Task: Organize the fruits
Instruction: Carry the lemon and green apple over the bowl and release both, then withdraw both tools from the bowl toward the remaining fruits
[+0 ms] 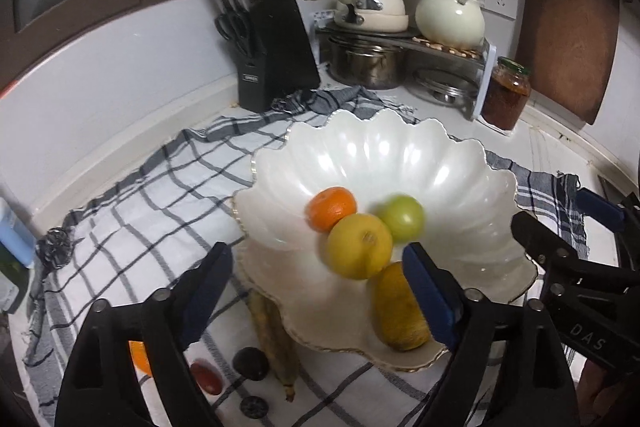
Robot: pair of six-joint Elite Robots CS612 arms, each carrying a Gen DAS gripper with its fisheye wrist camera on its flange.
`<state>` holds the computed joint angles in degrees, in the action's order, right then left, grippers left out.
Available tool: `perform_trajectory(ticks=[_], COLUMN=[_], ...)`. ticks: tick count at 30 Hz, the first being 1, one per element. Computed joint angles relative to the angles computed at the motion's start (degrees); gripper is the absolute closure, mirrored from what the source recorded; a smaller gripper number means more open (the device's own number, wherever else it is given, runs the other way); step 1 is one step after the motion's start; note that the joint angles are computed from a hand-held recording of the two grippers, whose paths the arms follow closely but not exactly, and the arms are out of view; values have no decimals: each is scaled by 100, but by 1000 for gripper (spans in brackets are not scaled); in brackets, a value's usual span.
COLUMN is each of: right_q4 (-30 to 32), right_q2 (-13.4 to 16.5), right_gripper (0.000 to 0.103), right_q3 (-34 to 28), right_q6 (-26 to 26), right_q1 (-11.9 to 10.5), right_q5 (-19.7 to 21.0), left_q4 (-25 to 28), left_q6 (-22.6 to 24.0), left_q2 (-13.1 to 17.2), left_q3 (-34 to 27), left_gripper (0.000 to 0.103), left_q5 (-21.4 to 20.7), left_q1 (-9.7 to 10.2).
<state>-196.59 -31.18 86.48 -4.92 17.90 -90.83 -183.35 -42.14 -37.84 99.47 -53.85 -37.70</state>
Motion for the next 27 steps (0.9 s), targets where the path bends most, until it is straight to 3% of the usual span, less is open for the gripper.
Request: perform_trajectory(ticks=[7,27], right_q4=[-204,-679], right_q2=[-87,-329], right_gripper=[9,9], right_q3=[141,589], right_q6=[33,2], right_q1=[73,382], right_q5=[-165,-69], left_q4=[32,-132], left_q6=[-243,-937], left_q2=[-188,-721], left_q3=[316,1351], left_gripper=[1,0], left_q5=[465,1129], left_q1=[-104,-303])
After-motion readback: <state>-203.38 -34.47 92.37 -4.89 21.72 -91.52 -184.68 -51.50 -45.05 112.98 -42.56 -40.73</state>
